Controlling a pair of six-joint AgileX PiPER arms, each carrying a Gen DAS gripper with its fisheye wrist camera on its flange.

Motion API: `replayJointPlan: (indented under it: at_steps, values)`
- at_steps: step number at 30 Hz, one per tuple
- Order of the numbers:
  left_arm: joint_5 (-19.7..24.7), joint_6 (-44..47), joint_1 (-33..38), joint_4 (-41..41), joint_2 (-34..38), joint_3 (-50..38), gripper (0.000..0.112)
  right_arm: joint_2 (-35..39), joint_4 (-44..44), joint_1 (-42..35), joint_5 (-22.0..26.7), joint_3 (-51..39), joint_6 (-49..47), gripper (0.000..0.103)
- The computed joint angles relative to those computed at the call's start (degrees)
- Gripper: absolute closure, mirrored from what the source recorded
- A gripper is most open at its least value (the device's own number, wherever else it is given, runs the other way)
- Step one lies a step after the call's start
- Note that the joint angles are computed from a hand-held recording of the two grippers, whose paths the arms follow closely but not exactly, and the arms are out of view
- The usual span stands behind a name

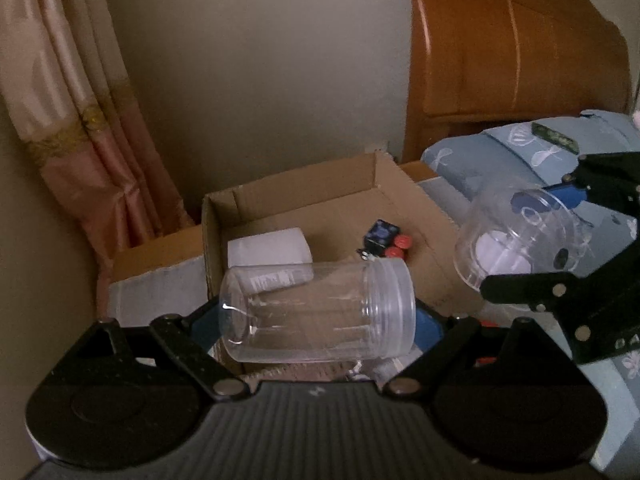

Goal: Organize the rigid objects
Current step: 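Lower the clear container into the cardboard box with the right tool while the left drops the cup in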

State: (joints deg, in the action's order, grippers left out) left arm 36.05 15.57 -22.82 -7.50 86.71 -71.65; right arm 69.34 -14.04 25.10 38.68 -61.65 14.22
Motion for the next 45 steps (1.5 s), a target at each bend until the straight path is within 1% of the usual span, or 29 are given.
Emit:
replayJointPlan:
  at_steps: [3,5,8,10,13,17,19,20,22,23,25,27,28,29,30,31,33,35,39,43,45]
  values:
    - [-1.15,-1.25,-0.12,0.84,2.93,-1.72,0.021,3.45,3.18,-2.51,-0.94,-2.29,-2.98,0.022]
    - [-1.27,-1.74,0.31,0.49,4.63,-2.79,0.021,5.30,2.28,-2.95,-1.03,-3.48,-2.40,0.022]
    - [-1.98,-0.13,1.38,-2.91,6.84,-3.55,0.015,7.38,1.26,-3.46,-2.02,-4.25,-2.20,0.022]
    - [-2.03,0.89,1.83,-4.41,7.74,-3.74,0.015,8.47,2.61,-4.12,-2.49,-4.62,-3.46,0.022]
    - [-2.31,1.44,1.99,-4.39,8.03,-3.23,0.015,10.11,3.70,-4.77,-2.37,-5.80,-4.89,0.022]
    - [-3.15,1.78,2.46,-5.56,6.30,-0.41,0.015,13.76,5.07,-6.04,-2.20,-9.27,-6.19,0.022]
    - [-3.64,2.41,2.79,-6.30,4.91,1.54,0.015,15.79,4.37,-6.38,-1.85,-11.26,-5.06,0.022]
    - [-3.94,3.33,3.10,-7.29,3.93,2.74,0.015,17.49,3.96,-6.75,-1.50,-13.00,-4.09,0.022]
    - [-4.12,9.10,4.75,-12.80,1.92,5.34,0.015,20.52,4.79,-7.84,-0.57,-16.27,-3.74,0.022]
    - [-3.92,10.67,5.31,-14.28,1.09,6.36,0.015,22.15,4.40,-8.21,-0.27,-17.95,-2.33,0.022]
    - [-3.84,13.07,6.04,-16.19,-0.46,8.25,0.015,24.64,4.51,-8.69,0.80,-20.73,-1.47,0.022]
    - [-4.32,13.93,6.13,-16.44,-1.74,9.94,0.015,26.93,5.09,-9.11,1.22,-22.91,-1.27,0.022]
    - [-4.53,14.28,6.06,-16.57,-2.16,10.53,0.015,27.69,4.88,-9.09,1.59,-23.64,-0.78,0.021]
    - [-4.69,14.77,6.07,-16.76,-2.64,11.15,0.015,28.48,4.29,-8.93,1.97,-24.32,0.13,0.013]
    - [-5.02,14.65,5.95,-16.40,-3.12,11.81,0.015,28.73,2.91,-8.58,1.87,-24.34,1.59,0.008]
    - [-5.52,14.32,5.77,-15.87,-3.43,12.48,0.015,28.36,0.65,-8.05,1.10,-23.43,4.04,0.000]
    - [-6.42,13.81,5.43,-14.95,-4.08,13.74,0.015,25.64,0.50,-7.77,-1.82,-19.55,4.92,0.000]
    - [-6.79,13.66,5.26,-14.96,-4.76,14.91,0.015,23.58,1.26,-7.49,-1.92,-17.54,4.55,0.000]
    - [-7.50,13.67,4.82,-15.90,-6.54,17.68,0.015,18.44,-0.69,-5.83,-2.50,-12.59,5.86,0.000]
    - [-10.97,7.59,2.12,-10.19,-10.11,22.26,0.015,11.81,-1.90,-3.86,-3.63,-6.03,7.44,0.000]
    - [-11.54,6.84,1.78,-10.07,-11.50,24.02,0.015,7.70,-1.76,-2.91,-4.61,-2.00,8.21,0.000]
